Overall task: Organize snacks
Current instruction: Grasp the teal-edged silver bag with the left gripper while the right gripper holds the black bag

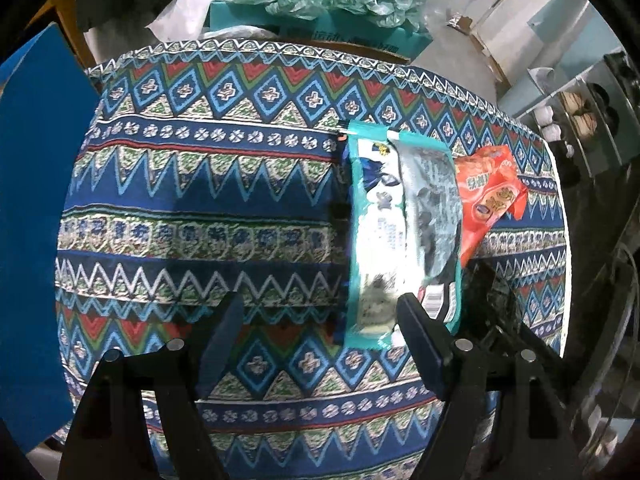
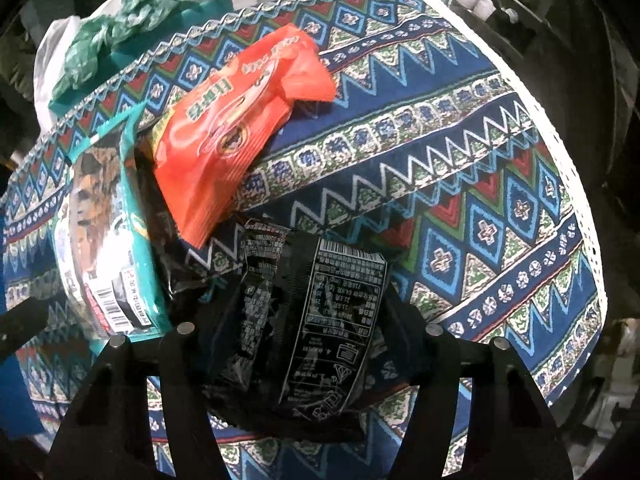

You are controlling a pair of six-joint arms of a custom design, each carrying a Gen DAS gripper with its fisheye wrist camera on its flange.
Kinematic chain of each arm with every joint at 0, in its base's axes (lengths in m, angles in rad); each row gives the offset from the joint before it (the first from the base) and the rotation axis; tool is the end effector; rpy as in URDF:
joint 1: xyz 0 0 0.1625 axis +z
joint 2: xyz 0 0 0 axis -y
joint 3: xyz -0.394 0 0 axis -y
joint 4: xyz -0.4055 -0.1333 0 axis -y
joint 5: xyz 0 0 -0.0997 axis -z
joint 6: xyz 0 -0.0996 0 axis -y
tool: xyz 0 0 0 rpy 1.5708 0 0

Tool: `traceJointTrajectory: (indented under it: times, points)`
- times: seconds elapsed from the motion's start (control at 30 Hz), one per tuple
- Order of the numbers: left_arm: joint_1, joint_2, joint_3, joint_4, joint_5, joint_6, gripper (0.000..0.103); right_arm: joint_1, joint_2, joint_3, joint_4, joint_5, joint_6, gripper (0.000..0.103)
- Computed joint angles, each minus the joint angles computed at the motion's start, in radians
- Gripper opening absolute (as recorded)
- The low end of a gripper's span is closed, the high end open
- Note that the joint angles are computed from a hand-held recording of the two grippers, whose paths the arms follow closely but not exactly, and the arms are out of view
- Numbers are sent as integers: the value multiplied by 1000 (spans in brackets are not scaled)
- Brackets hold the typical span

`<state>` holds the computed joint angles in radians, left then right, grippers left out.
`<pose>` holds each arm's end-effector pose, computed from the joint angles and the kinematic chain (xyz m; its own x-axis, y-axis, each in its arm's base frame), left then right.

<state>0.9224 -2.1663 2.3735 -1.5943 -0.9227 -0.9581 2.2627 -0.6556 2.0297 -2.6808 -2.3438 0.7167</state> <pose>-0.0024 -0.3235 0.3090 -0.8129 -0.3137 -0.4908 -0.1239 0.9164 -0.3805 0.3484 -0.3206 -0.0898 -0.7325 0.0381 0.6797 -0.1787 0.9527 -0.2460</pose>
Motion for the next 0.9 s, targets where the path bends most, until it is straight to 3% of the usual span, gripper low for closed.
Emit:
traceJointTrajectory:
  times: [0.2, 0.37, 0.53, 0.9]
  points:
    - [29, 94, -26, -87, 11, -10, 85, 9, -61, 13, -15, -11, -14, 64]
    - [71, 193, -55, -198, -46, -2, 88, 19, -91, 29, -30, -9, -22, 64]
    - [63, 258, -67, -229, -37, -14, 88, 27, -90, 10, -32, -31, -63, 64]
    - [73, 401, -93, -305, -11, -16, 90, 20, -98, 16, -72, -15, -69, 64]
